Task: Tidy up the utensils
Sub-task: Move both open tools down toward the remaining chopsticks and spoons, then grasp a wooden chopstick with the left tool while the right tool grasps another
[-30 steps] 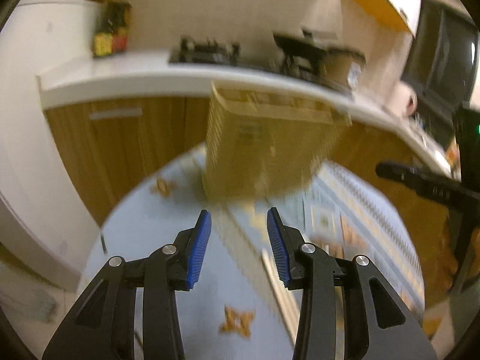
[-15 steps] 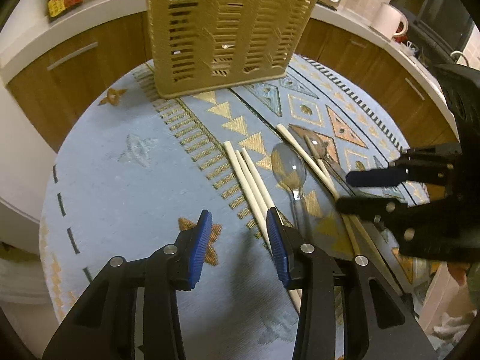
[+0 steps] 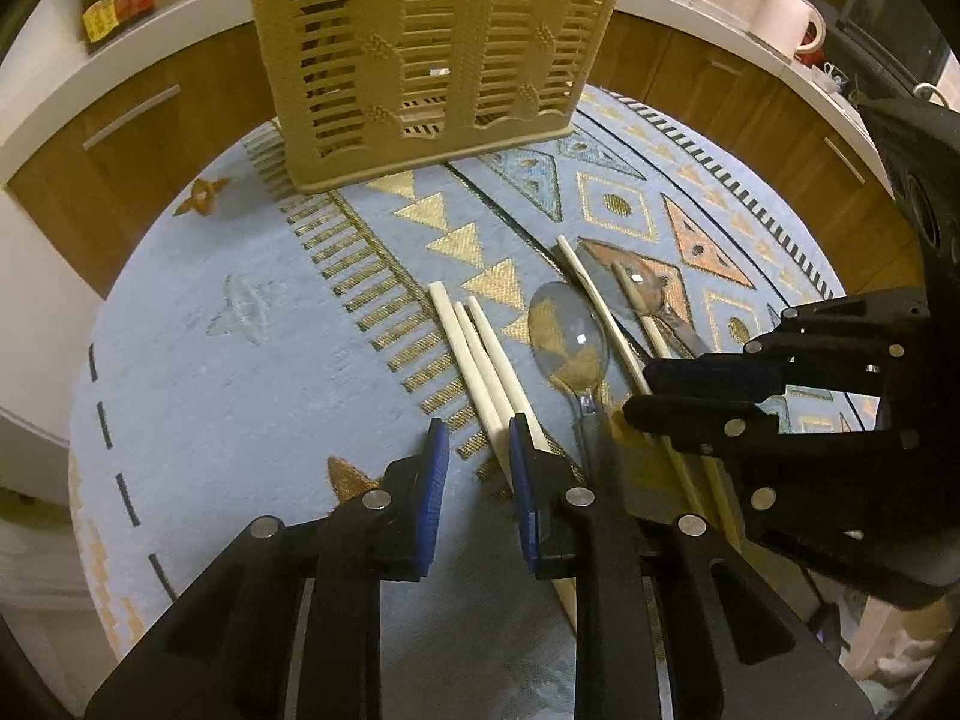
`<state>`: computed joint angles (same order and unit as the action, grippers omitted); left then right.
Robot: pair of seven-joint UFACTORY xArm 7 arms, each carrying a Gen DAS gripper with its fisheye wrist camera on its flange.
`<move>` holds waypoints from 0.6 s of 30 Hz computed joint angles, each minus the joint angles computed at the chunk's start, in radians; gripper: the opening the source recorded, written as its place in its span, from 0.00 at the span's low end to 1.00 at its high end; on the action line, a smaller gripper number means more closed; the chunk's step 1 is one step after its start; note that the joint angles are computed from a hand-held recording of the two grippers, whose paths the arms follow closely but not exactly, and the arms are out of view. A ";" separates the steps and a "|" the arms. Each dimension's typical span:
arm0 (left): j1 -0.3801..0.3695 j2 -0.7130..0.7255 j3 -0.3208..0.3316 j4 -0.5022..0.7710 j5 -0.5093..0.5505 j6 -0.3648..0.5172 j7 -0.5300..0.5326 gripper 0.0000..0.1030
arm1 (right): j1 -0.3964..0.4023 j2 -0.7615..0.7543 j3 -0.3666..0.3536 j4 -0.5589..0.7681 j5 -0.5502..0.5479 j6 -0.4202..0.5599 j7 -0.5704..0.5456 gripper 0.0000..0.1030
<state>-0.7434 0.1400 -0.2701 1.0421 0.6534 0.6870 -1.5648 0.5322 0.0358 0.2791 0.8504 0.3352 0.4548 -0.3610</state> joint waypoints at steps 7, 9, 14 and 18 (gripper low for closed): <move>-0.001 0.018 -0.004 0.035 -0.040 0.043 0.068 0.31 | -0.009 -0.013 -0.011 0.016 -0.055 0.079 0.053 0.08; -0.004 0.032 -0.004 0.060 -0.060 0.076 0.097 0.32 | -0.009 -0.026 -0.012 0.004 -0.062 0.089 0.066 0.08; -0.001 0.011 0.001 0.041 -0.107 0.077 0.115 0.34 | -0.008 -0.039 -0.016 -0.010 -0.048 0.097 0.063 0.08; 0.009 -0.017 -0.003 0.002 -0.115 0.054 0.094 0.31 | -0.013 -0.034 -0.021 0.003 -0.016 0.121 0.045 0.08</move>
